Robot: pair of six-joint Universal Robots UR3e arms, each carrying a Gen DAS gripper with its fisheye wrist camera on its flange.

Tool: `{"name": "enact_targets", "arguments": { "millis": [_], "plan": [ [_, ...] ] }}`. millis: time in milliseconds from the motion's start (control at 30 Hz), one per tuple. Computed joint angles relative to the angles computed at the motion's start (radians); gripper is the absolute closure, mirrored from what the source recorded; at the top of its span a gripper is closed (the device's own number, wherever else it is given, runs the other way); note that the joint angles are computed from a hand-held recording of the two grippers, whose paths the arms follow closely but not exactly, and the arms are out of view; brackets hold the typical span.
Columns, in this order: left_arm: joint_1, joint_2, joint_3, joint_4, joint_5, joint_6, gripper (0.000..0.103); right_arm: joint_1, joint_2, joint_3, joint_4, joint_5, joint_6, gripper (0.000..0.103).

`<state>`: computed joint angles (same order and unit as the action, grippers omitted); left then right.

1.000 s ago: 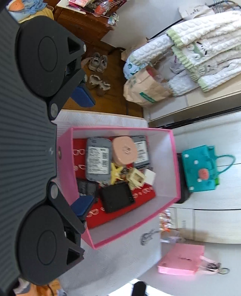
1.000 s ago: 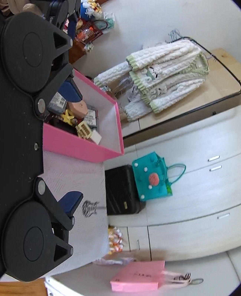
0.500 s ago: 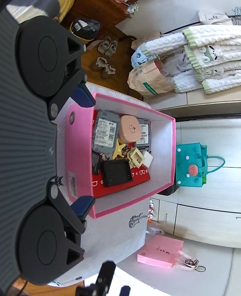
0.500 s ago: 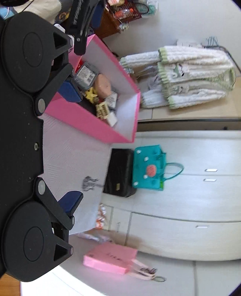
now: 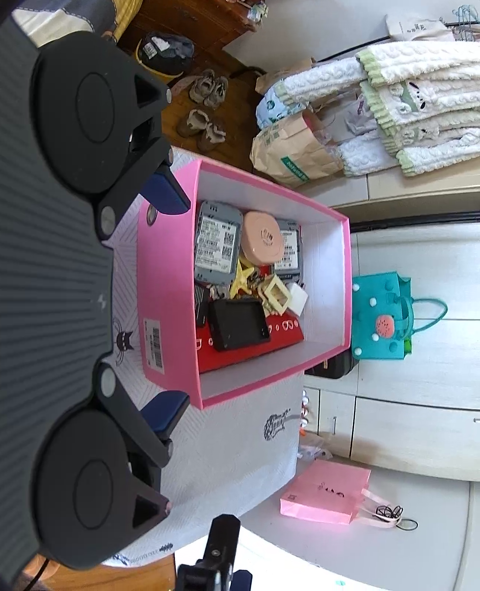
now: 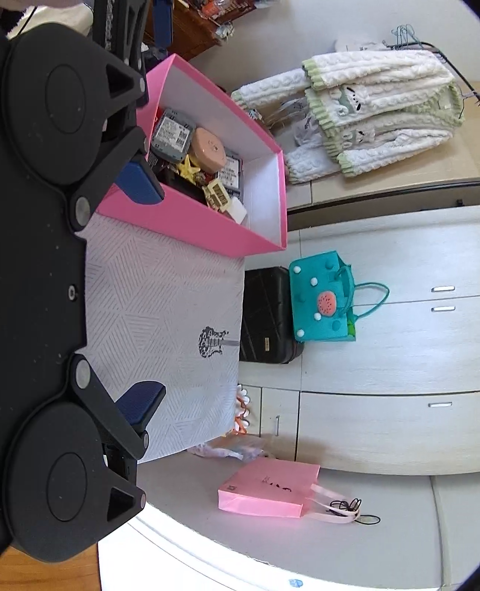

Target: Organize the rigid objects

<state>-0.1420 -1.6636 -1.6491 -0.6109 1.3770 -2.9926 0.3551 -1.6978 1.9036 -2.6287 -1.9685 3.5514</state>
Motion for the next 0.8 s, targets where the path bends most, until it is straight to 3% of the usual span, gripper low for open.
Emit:
{"name": "enact_targets", "arguments": {
  "millis": [800],
  "plan": [
    [-0.012,0.012,-0.048,0.030,0.008,-0.032,0.000,0.024,-0.031,0.101,-0.056,-0.047,0.088,0.000]
  ]
}}
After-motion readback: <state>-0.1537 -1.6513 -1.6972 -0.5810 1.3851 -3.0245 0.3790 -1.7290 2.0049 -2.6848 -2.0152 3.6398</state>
